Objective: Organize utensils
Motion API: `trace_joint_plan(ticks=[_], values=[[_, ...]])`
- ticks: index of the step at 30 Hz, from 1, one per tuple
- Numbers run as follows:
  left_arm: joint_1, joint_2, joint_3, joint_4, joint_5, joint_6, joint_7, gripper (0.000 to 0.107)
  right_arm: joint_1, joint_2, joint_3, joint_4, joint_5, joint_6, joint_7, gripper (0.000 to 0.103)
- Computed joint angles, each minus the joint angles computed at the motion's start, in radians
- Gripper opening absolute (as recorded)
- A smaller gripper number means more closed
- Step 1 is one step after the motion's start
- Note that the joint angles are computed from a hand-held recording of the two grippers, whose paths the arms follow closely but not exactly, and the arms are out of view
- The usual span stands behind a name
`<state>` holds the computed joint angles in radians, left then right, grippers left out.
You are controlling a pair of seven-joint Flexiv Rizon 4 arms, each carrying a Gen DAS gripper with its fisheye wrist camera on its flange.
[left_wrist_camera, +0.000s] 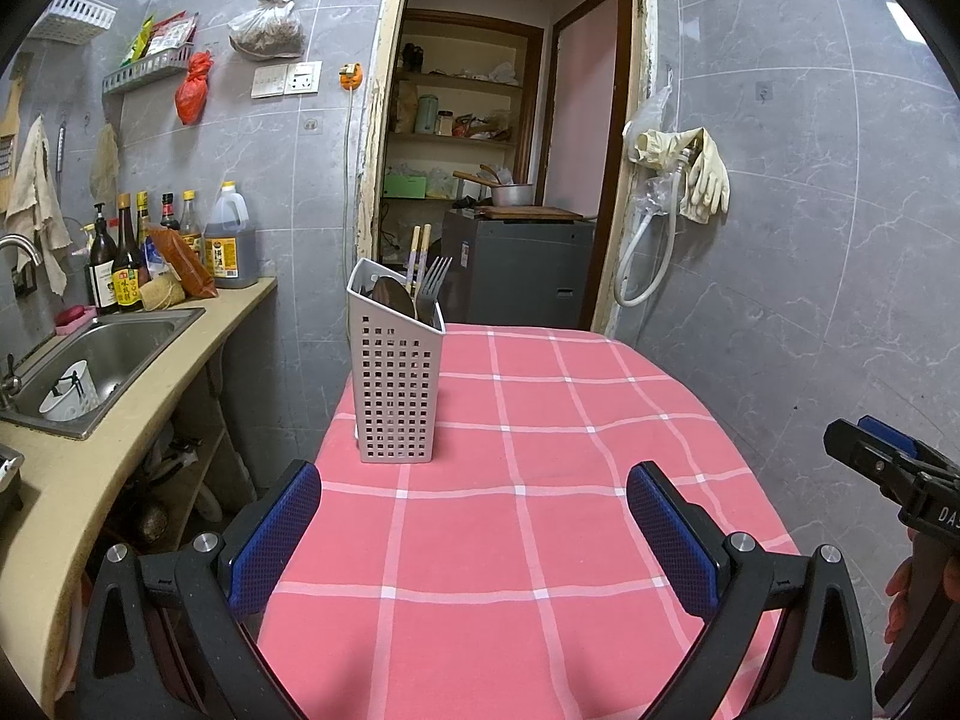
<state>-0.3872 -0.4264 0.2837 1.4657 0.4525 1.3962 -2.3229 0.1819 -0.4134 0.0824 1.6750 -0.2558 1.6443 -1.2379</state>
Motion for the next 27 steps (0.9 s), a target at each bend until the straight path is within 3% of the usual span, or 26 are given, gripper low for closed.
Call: trace_joint_plan(ticks=[18, 22, 27], values=[[0.003, 0.004, -0.001, 0.001, 0.000, -0.005, 0.003, 0.103, 0.001, 0.001, 0.000, -0.001, 0.004, -0.003, -0.003, 0.102], [-0.060, 0.004, 0.075, -0.024, 0.090, -0.047, -0.099, 0.103, -0.003, 0.002, 0.005, -0.005, 0.005, -0.008, -0.004, 0.101], [-0.041, 0.024, 0.049, -0.021, 0.157, -0.082, -0.152, 0.103, 0.007, 0.002, -0.005, 0.007, 0.003, 0.002, -0.002, 0.102]])
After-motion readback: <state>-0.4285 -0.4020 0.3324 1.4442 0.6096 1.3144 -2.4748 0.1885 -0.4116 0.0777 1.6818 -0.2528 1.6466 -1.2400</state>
